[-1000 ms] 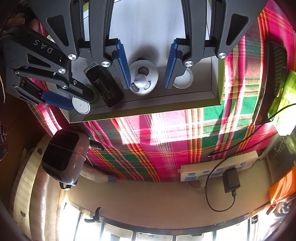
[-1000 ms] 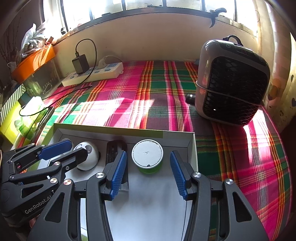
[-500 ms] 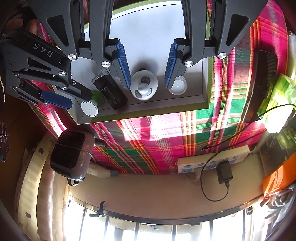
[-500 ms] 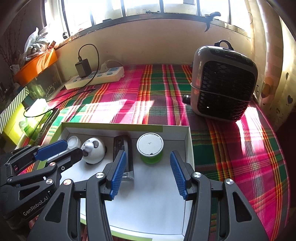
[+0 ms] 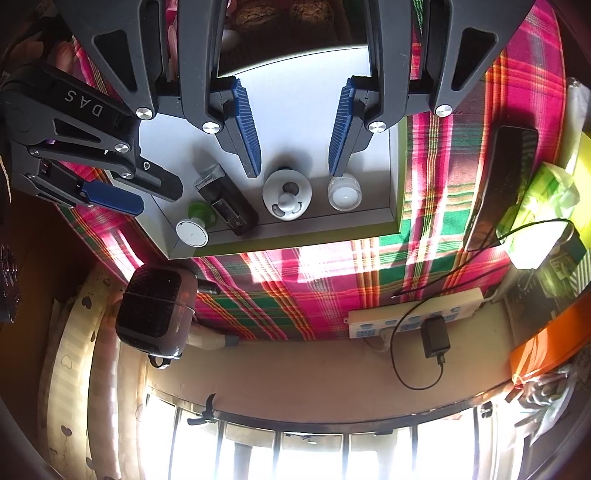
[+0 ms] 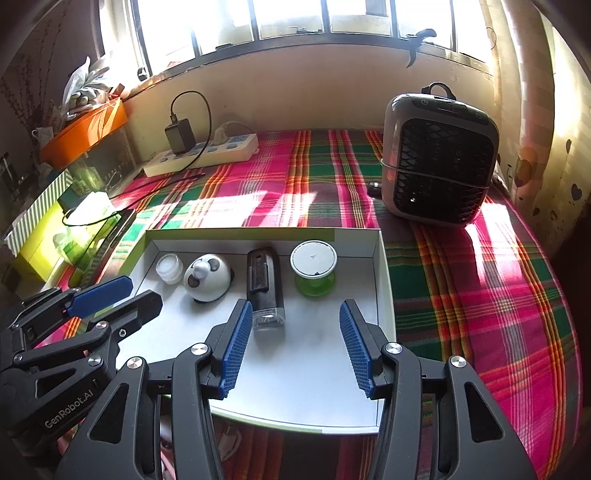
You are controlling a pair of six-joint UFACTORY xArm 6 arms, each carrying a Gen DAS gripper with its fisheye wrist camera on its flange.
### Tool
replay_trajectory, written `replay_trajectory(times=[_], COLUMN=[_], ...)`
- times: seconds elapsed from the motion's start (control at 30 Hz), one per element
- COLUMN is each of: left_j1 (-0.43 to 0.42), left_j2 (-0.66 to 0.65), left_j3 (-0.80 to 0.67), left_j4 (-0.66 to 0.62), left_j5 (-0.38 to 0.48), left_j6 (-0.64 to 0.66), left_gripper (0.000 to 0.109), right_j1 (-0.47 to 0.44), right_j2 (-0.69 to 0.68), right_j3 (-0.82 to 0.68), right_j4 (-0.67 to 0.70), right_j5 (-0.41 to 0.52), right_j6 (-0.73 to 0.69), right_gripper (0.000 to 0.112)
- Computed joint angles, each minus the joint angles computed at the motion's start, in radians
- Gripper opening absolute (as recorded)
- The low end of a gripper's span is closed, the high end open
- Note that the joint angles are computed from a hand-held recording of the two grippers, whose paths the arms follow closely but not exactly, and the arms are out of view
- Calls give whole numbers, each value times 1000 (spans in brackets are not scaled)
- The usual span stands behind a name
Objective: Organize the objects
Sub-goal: 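Withdraw both open tools from the box toward the objects beside it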
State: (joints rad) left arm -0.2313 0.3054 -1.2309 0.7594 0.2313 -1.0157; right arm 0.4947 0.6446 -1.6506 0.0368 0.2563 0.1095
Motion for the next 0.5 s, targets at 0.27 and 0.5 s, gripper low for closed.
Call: replay_trajectory(times=[0.27,0.5], left_j1=[3,25], left_j2=[-52,-126], left_j3=[61,154], left_j4=[89,190], left_j5=[-8,-36], left_j6=[-91,-202], left_gripper=[36,36], right_j1=[16,43], right_j2=[-61,-124], right_j3=[103,199], right_j4=[48,220], right_j5=[-57,-108], right_j6=[-53,-248], right_gripper=[51,51])
